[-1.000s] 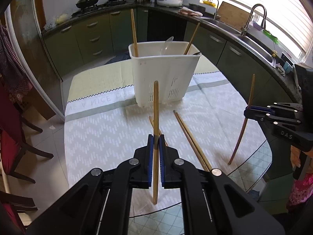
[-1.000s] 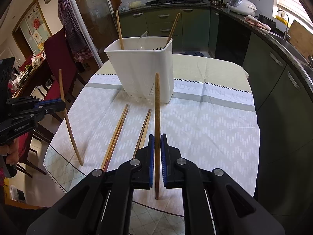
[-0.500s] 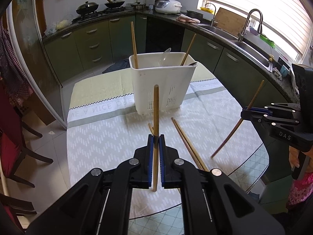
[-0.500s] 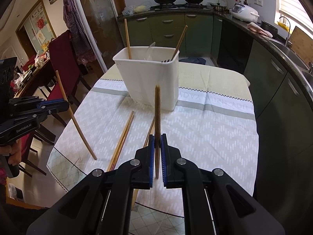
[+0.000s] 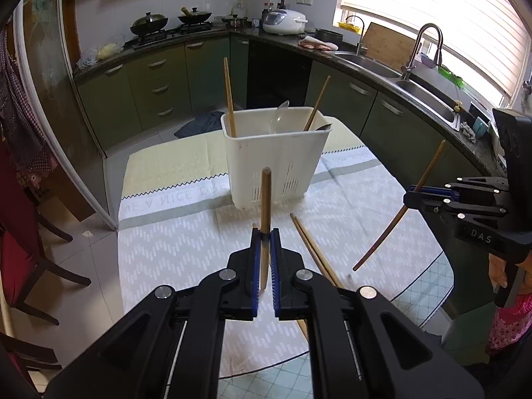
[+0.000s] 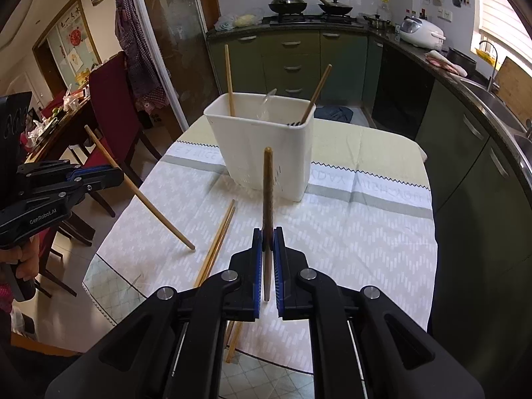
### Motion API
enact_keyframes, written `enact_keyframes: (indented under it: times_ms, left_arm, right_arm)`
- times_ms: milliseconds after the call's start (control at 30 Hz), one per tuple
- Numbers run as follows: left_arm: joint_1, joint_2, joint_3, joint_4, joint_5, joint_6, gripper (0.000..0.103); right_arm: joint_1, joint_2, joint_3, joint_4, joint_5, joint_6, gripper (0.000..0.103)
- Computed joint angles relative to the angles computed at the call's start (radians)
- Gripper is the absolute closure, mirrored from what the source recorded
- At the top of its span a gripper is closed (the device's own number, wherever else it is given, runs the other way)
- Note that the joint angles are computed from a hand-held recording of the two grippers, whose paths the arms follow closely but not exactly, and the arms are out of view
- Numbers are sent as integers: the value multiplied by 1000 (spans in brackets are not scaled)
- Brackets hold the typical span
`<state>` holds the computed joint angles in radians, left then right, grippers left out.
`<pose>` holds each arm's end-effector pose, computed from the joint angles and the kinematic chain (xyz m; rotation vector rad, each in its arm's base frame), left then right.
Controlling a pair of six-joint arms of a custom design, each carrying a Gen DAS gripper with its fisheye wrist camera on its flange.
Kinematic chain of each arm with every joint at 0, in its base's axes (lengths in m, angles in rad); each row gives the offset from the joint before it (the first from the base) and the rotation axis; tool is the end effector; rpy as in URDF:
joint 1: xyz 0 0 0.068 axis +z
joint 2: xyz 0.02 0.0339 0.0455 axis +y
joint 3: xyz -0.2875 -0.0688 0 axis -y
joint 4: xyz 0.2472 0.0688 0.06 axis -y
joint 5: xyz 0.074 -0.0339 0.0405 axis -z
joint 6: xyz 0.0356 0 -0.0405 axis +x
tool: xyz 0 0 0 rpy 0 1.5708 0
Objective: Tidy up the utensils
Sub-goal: 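Lift the held chopsticks upright toward the white holder with both grippers, then lower both chopsticks into the white holder and open both grippers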
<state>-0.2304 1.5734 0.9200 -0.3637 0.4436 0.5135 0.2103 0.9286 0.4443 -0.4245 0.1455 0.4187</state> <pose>0.2977 -0.0855 0.2081 1.0572 2.2695 -0.4577 0.1592 0.0287 0.1956 0.3181 2.4478 0.0913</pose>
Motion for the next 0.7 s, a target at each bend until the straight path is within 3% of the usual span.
enact_keyframes:
  times_ms: [467, 700]
  left_arm:
    - [6, -25, 69, -42, 45, -12, 97]
    - [-18, -67, 164, -90, 72, -54, 97]
  right_arm:
    - [-18, -10, 33, -27, -13, -29, 96]
    - [-48, -55, 146, -113, -18, -69, 96]
